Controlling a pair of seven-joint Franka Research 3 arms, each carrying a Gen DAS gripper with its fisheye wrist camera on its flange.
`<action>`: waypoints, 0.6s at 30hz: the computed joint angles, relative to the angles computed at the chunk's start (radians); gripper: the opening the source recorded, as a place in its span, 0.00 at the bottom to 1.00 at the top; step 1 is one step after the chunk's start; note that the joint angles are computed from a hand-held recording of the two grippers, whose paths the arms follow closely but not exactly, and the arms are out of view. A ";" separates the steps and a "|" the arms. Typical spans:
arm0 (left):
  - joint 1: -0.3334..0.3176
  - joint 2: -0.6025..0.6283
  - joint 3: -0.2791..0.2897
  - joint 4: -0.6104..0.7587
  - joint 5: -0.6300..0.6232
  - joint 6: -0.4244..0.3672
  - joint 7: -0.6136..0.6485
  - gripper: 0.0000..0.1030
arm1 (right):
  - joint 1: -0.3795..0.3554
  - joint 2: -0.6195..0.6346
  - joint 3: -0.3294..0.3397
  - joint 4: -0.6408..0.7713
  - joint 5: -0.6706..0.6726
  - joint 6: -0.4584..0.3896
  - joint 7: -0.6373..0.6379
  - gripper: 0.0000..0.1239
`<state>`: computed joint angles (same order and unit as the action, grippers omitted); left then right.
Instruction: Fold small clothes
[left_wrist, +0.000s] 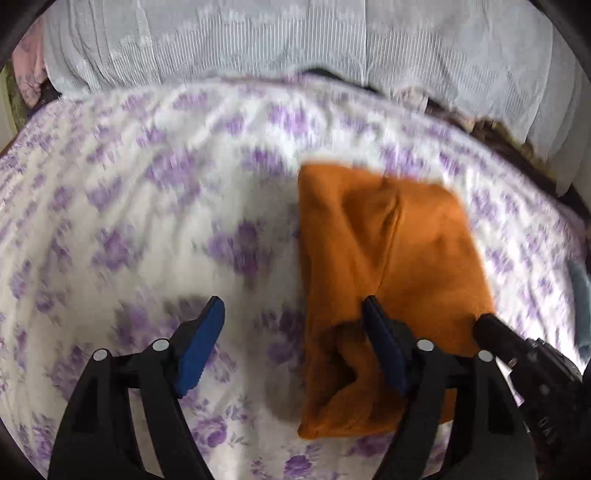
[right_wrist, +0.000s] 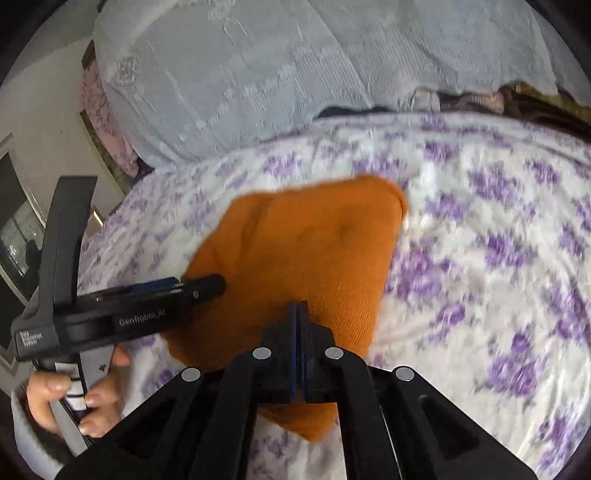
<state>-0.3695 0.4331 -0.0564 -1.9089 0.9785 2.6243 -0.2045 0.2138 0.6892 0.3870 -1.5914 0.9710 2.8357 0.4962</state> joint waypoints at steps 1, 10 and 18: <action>-0.005 0.016 0.010 -0.004 0.019 0.022 -0.037 0.79 | -0.019 0.013 0.011 0.008 0.027 -0.034 -0.023 0.00; -0.015 -0.018 -0.035 -0.038 0.092 -0.018 -0.074 0.77 | -0.021 -0.062 -0.014 -0.085 0.126 -0.090 -0.105 0.00; -0.081 -0.025 -0.017 -0.009 0.170 -0.164 -0.129 0.79 | -0.056 -0.090 -0.008 -0.073 0.290 -0.124 -0.204 0.02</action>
<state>-0.4505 0.4086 -0.0732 -1.9181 1.1483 2.4606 -0.3336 0.1582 0.5994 0.3794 -1.6643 1.2612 2.7122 0.2926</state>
